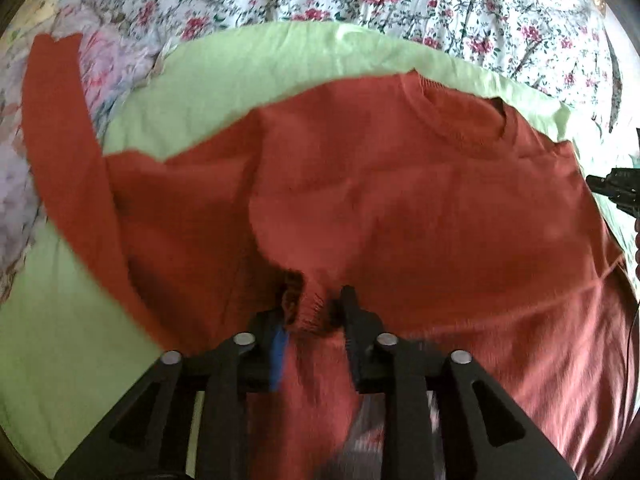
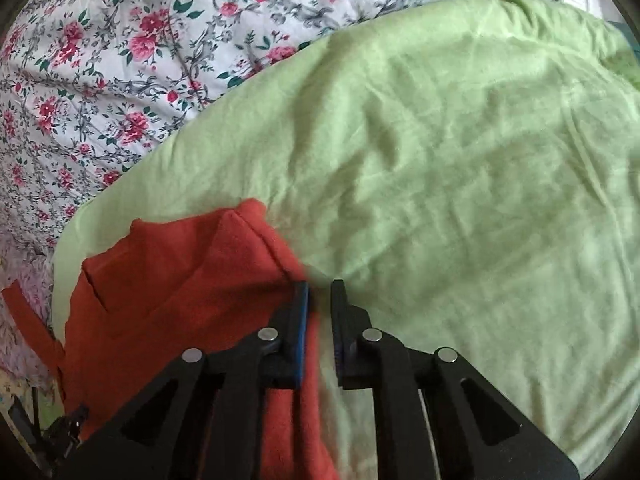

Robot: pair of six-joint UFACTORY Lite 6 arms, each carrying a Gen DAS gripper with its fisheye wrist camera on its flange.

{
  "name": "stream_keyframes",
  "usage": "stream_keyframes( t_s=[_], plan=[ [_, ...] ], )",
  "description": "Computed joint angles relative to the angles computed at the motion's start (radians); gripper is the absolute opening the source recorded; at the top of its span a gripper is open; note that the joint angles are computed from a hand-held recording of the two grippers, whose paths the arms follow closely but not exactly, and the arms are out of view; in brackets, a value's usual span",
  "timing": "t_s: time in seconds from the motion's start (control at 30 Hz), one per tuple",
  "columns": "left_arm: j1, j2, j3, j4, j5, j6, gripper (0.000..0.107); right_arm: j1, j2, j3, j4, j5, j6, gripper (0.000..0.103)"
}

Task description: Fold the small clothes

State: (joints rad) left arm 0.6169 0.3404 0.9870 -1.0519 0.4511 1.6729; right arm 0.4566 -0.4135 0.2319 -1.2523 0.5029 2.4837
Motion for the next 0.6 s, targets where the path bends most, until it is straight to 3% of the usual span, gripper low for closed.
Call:
stream_keyframes(
  t_s=[0.13, 0.23, 0.27, 0.33, 0.4, 0.6],
  plan=[
    [0.088, -0.04, -0.024, 0.114, 0.075, -0.088, 0.036, 0.253, -0.049, 0.022, 0.142, 0.141, 0.02, 0.014],
    [0.133, -0.031, 0.043, 0.202, 0.157, -0.195, 0.043, 0.438, 0.051, 0.09, 0.138, 0.184, 0.148, 0.017],
    [0.14, -0.024, 0.077, 0.222, 0.157, -0.238, 0.057, 0.484, 0.079, 0.106, 0.132, 0.188, 0.195, 0.022],
    [0.137, -0.019, 0.124, 0.229, 0.092, -0.289, 0.07, 0.57, 0.138, 0.14, 0.113, 0.181, 0.291, 0.031],
    [0.145, 0.035, 0.233, 0.25, 0.086, -0.361, 0.071, 0.623, 0.208, 0.188, 0.094, 0.177, 0.349, 0.033],
    [0.102, 0.348, 0.713, 0.573, 0.022, -0.841, 0.076, 0.669, 0.326, 0.319, 0.101, 0.152, 0.329, 0.033]
  ],
)
